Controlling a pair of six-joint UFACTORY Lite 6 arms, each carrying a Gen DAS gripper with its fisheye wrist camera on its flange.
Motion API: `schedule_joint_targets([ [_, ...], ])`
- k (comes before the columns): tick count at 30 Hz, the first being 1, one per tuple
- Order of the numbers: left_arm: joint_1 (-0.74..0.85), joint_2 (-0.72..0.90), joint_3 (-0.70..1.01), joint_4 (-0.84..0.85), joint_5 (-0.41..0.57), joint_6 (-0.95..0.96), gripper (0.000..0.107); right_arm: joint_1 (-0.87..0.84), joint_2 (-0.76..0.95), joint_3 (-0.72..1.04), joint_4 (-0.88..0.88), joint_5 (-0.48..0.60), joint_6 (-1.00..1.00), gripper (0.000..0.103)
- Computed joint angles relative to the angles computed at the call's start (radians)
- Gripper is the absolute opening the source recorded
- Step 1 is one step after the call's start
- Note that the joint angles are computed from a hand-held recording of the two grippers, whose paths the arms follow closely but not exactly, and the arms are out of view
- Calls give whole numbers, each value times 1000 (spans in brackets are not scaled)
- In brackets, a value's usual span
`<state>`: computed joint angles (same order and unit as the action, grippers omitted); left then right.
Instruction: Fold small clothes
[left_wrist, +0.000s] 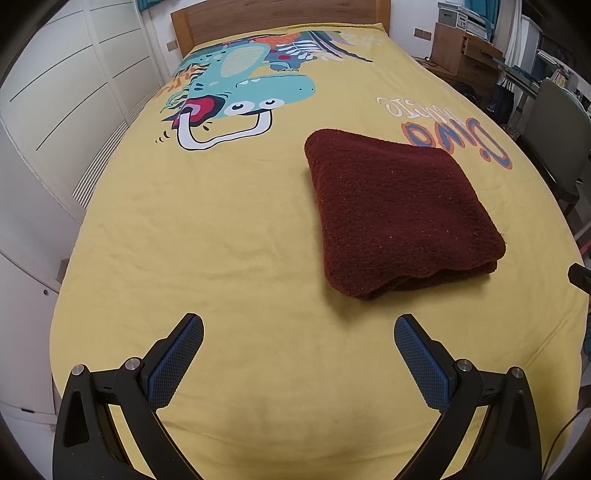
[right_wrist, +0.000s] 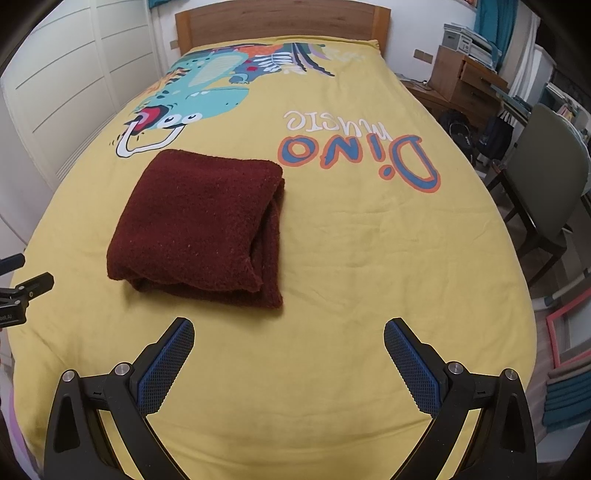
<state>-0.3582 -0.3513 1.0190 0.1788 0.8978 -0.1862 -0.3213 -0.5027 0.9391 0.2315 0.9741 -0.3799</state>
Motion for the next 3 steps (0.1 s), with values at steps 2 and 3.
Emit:
schedule_joint_targets([
  [2, -5, 2, 3, 3, 2, -3, 102, -9, -4, -7, 5, -1, -10, 103],
  [3, -8, 4, 5, 3, 4, -4, 102, -11, -4, -9, 6, -2, -12, 103],
])
